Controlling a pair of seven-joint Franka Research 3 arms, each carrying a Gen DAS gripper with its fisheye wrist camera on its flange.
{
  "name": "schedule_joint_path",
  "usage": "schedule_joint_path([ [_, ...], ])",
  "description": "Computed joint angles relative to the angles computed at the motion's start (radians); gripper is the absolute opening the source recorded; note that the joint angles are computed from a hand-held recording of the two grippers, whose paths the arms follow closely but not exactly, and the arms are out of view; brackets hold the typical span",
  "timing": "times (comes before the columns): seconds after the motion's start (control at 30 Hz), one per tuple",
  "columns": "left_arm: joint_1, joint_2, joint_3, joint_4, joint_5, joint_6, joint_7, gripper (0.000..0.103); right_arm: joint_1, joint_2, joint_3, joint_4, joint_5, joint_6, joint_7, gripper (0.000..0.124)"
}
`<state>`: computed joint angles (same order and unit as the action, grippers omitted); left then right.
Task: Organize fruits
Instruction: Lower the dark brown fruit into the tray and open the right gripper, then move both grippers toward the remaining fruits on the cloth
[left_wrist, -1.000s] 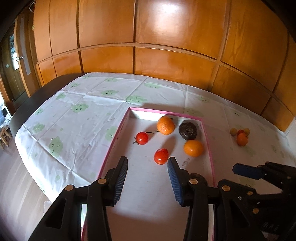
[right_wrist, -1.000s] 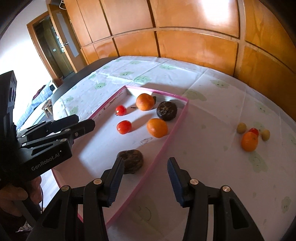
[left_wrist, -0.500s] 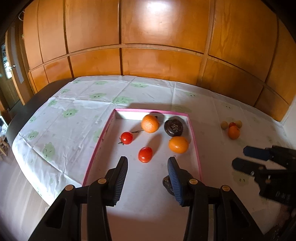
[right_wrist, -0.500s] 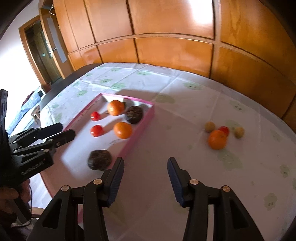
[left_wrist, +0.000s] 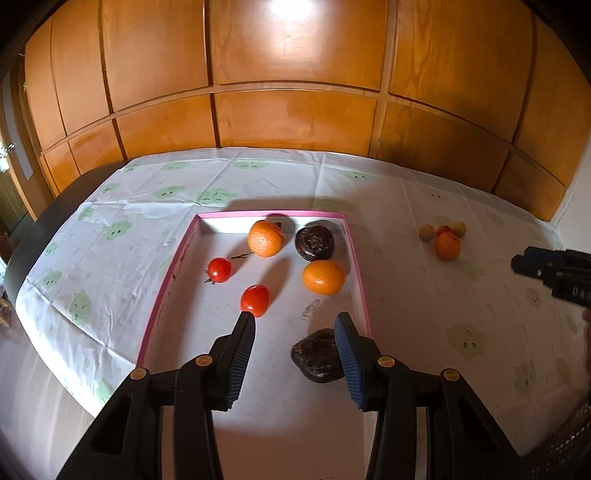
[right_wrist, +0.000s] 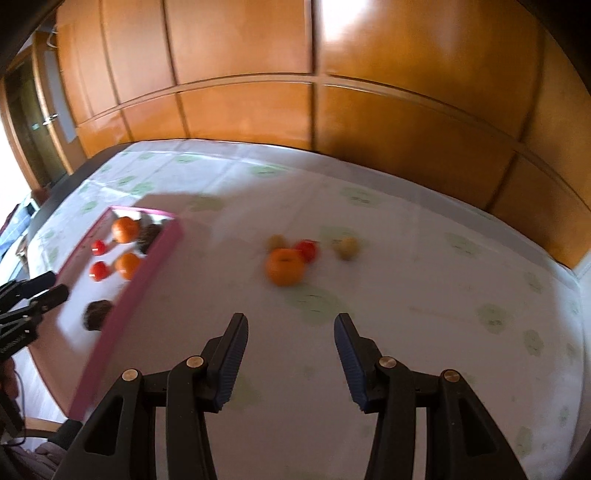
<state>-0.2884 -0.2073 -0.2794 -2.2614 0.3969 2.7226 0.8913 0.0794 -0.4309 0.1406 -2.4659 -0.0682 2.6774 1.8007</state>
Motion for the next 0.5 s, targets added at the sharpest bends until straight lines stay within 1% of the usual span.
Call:
schedule_joint_path([
  [0.13,-0.007,0.007,-0.003,0.007,-0.003,-0.002,0.009,0.046,-0.060,-0.020,-0.009,-0.018,-0.048,-0.018,0.016,0.049],
  [0.3,-0.013,0.017,-0.008,0.019,0.001,-0.013,0.012,0.046,-0.157,-0.022,-0.012,-0.057,-0.115,-0.006,0.095,0.049],
  [0.33,-0.014,0.019,-0.008,0.021,0.002,-0.014,0.012,0.046,-0.174,-0.017,-0.019,-0.063,-0.111,-0.014,0.122,0.049],
  [0.37,-0.015,0.020,-0.008,0.024,0.003,-0.016,0.013,0.046,-0.187,-0.005,-0.024,-0.048,-0.103,-0.060,0.148,0.049],
  [0.4,-0.016,0.023,-0.009,0.027,0.004,-0.020,0.014,0.046,-0.191,-0.001,-0.030,-0.044,-0.102,-0.070,0.165,0.049],
  [0.5,-0.020,0.030,-0.013,0.036,0.012,-0.024,0.011,0.046,-0.192,-0.001,-0.057,-0.046,-0.079,-0.063,0.203,0.049],
])
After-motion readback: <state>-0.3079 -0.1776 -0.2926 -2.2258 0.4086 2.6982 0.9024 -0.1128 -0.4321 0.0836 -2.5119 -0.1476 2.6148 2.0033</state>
